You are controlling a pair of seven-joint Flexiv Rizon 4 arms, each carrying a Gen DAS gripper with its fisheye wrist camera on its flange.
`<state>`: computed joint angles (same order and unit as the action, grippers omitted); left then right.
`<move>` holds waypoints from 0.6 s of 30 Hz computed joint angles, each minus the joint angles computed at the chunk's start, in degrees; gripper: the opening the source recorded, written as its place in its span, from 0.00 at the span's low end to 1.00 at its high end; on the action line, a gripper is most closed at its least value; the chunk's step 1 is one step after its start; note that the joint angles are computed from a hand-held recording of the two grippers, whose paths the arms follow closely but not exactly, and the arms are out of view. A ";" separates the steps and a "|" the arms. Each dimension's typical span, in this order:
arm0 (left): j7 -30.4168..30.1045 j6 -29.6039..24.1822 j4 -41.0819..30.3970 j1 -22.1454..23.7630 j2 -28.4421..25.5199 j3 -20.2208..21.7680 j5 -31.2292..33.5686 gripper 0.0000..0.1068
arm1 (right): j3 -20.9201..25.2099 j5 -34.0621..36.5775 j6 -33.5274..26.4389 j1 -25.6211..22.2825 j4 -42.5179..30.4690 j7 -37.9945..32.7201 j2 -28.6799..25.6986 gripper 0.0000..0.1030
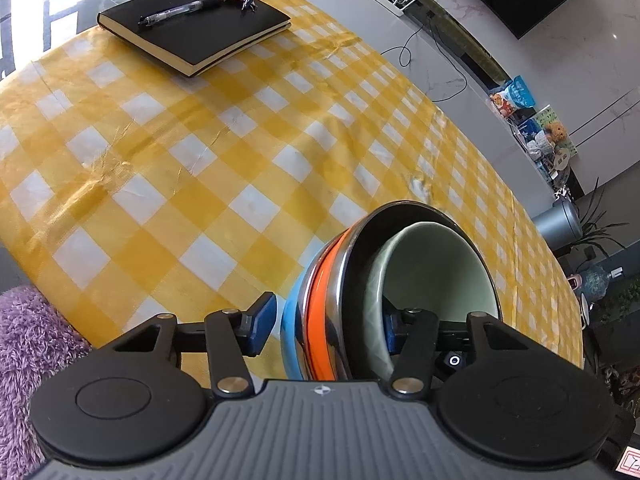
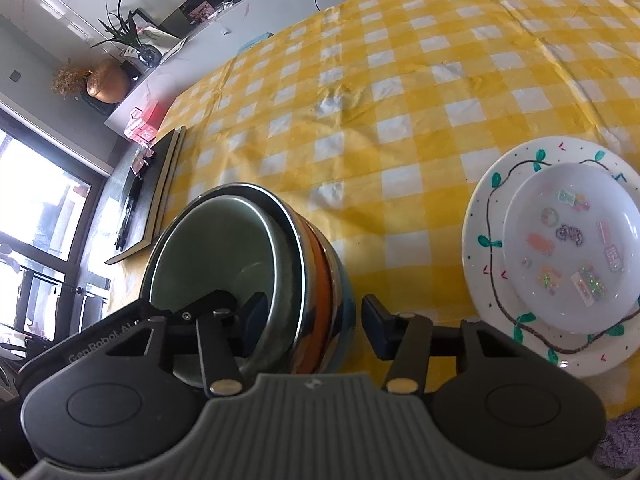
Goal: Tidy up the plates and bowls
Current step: 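Reach both grippers to the rim of the steel bowl stack and close, then lift the bowl stack with both grippers and lower it onto the 'Fruity' plate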
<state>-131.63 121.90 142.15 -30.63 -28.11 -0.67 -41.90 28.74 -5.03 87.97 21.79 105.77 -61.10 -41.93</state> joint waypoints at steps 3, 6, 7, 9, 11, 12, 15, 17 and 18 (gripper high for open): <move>0.78 -0.45 -0.40 -0.54 0.06 0.37 -0.56 0.50 | 1.54 0.23 -0.54 -1.37 -0.58 -0.96 -0.70 0.47; 2.09 -0.83 -0.85 -1.79 -0.05 0.91 -2.58 0.50 | 2.35 0.61 -0.88 -2.13 -0.97 -1.70 -1.11 0.46; 2.45 -1.00 -1.04 -1.95 -0.11 0.95 -3.04 0.50 | 2.86 0.95 -1.16 -2.59 -1.20 -1.82 -1.31 0.46; 2.95 -1.12 -1.09 -2.00 -0.07 0.89 -3.33 0.50 | 3.88 1.88 -1.97 -3.48 -1.78 -1.81 -1.64 0.45; 2.61 -1.13 -0.90 -1.18 0.09 0.47 -2.50 0.49 | 4.34 2.59 -2.36 -3.85 -2.06 -2.15 -1.72 0.45; 2.57 -1.09 -0.95 -1.28 0.04 0.48 -2.63 0.49 | 4.32 2.87 -2.40 -3.81 -2.10 -2.32 -1.68 0.44; 2.02 -0.91 -0.85 -0.78 0.04 0.15 -1.91 0.49 | 4.38 3.64 -2.49 -3.84 -2.16 -2.77 -1.58 0.42; 2.60 -1.11 -1.08 -1.55 0.02 0.47 -2.66 0.48 | 4.53 4.08 -2.83 -4.04 -2.32 -3.12 -1.57 0.41; 3.09 -1.46 -1.26 -1.96 0.11 0.63 -3.20 0.48 | 4.29 4.30 -2.80 -3.95 -2.19 -3.19 -1.36 0.40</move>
<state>-128.54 120.44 140.88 -32.59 -28.00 -0.04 -45.10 33.02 -0.73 85.17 17.84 103.58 -64.30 -43.29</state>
